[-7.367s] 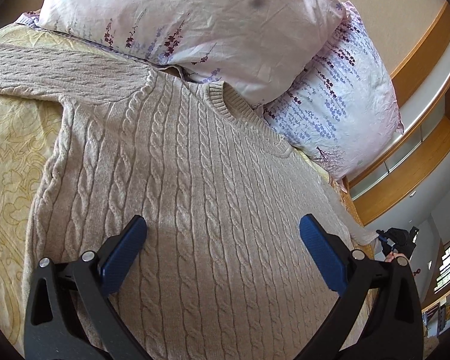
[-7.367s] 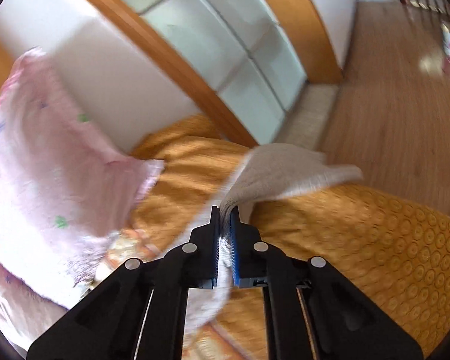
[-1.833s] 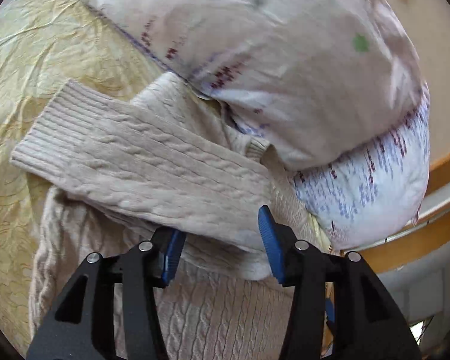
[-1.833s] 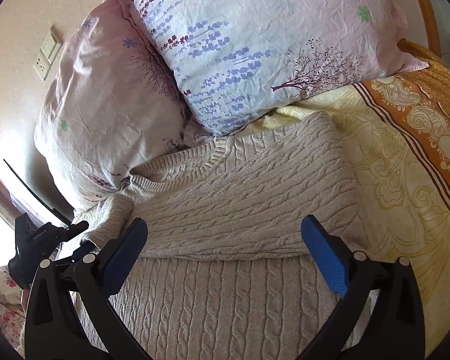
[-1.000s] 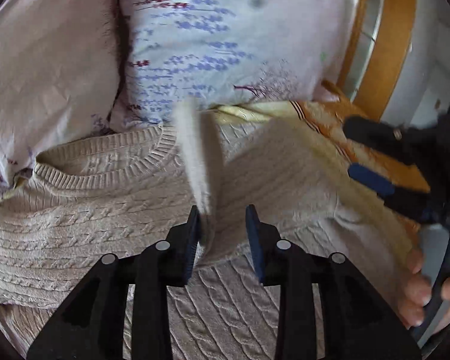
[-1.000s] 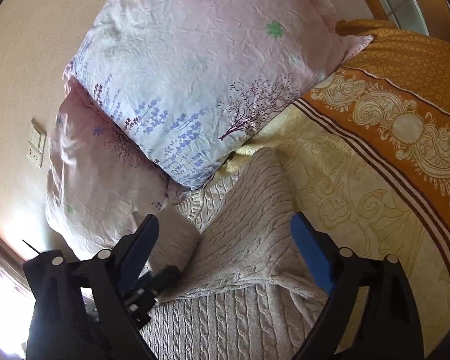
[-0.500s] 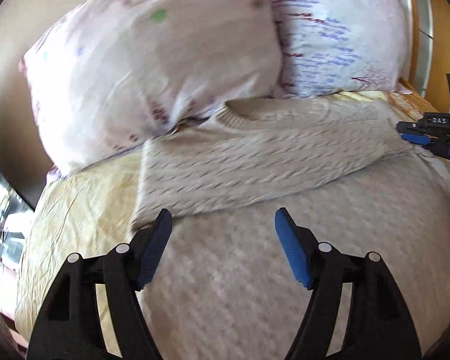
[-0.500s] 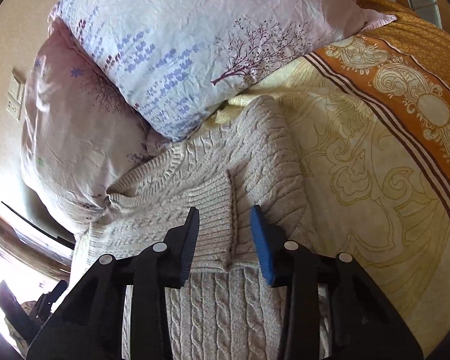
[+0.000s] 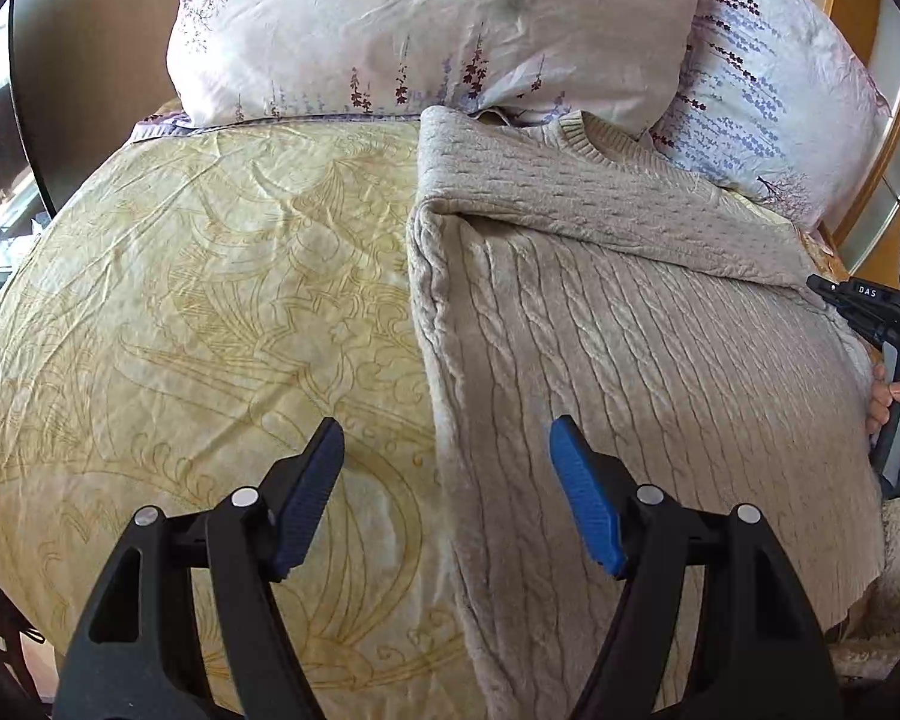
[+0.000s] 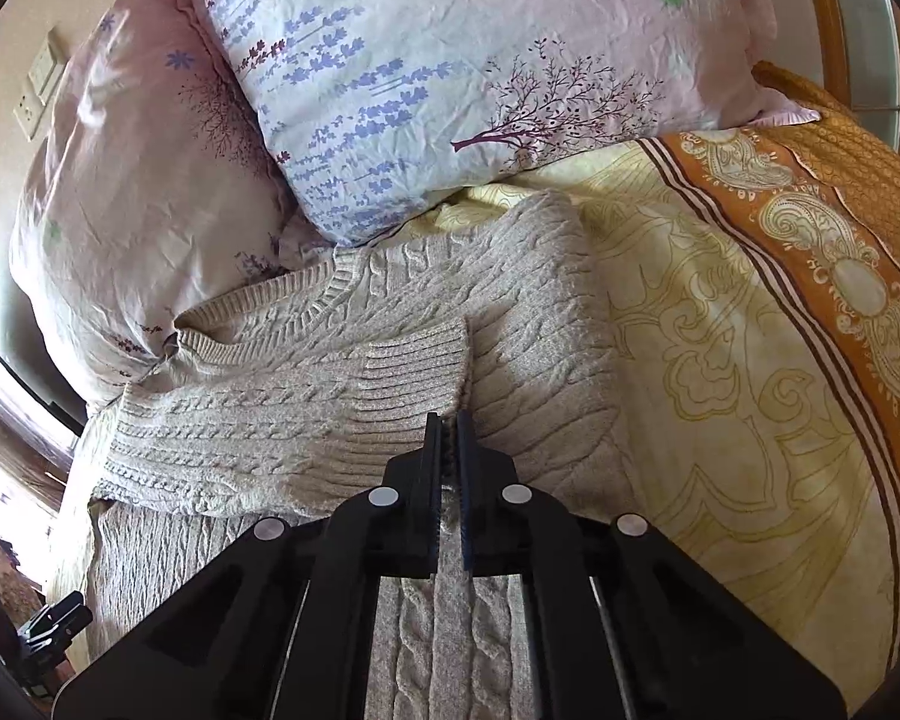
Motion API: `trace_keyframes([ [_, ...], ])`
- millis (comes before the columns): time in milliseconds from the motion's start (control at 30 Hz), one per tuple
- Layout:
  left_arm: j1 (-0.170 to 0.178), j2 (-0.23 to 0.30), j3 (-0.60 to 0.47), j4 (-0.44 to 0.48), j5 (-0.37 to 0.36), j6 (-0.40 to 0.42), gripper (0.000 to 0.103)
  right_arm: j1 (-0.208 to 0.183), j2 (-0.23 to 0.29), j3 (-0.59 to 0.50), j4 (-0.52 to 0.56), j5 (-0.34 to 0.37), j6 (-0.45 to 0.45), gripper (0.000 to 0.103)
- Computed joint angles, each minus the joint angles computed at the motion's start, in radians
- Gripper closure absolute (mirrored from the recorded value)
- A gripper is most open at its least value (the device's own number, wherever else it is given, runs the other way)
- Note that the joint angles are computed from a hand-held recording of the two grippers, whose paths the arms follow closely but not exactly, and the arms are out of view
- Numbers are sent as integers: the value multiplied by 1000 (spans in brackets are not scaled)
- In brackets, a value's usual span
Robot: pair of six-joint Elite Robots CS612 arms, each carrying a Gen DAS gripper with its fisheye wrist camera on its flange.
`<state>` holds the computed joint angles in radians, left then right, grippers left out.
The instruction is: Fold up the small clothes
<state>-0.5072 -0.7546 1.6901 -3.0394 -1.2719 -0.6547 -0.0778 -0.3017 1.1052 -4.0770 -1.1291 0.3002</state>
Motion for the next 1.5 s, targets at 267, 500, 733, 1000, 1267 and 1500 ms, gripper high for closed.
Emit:
trace_keyframes([
  [267, -17, 2, -2, 27, 25, 41, 31, 20, -11, 17, 51, -78, -59, 94],
  [500, -36, 3, -25, 129, 107, 21, 21, 41, -17, 31, -27, -229, -142, 102],
  [733, -39, 1, -19, 132, 113, 0, 18, 26, -36, 66, 15, -194, -158, 98],
  [1000, -33, -4, 10, 47, 51, 23, 18, -61, -26, 183, -80, 43, -50, 51],
  [1267, -25, -10, 49, -94, -102, 63, 23, -119, 29, 205, -63, 273, 48, 59],
  [1500, -12, -19, 88, -183, -214, 6, 44, -127, 75, 175, -56, 466, 53, 69],
])
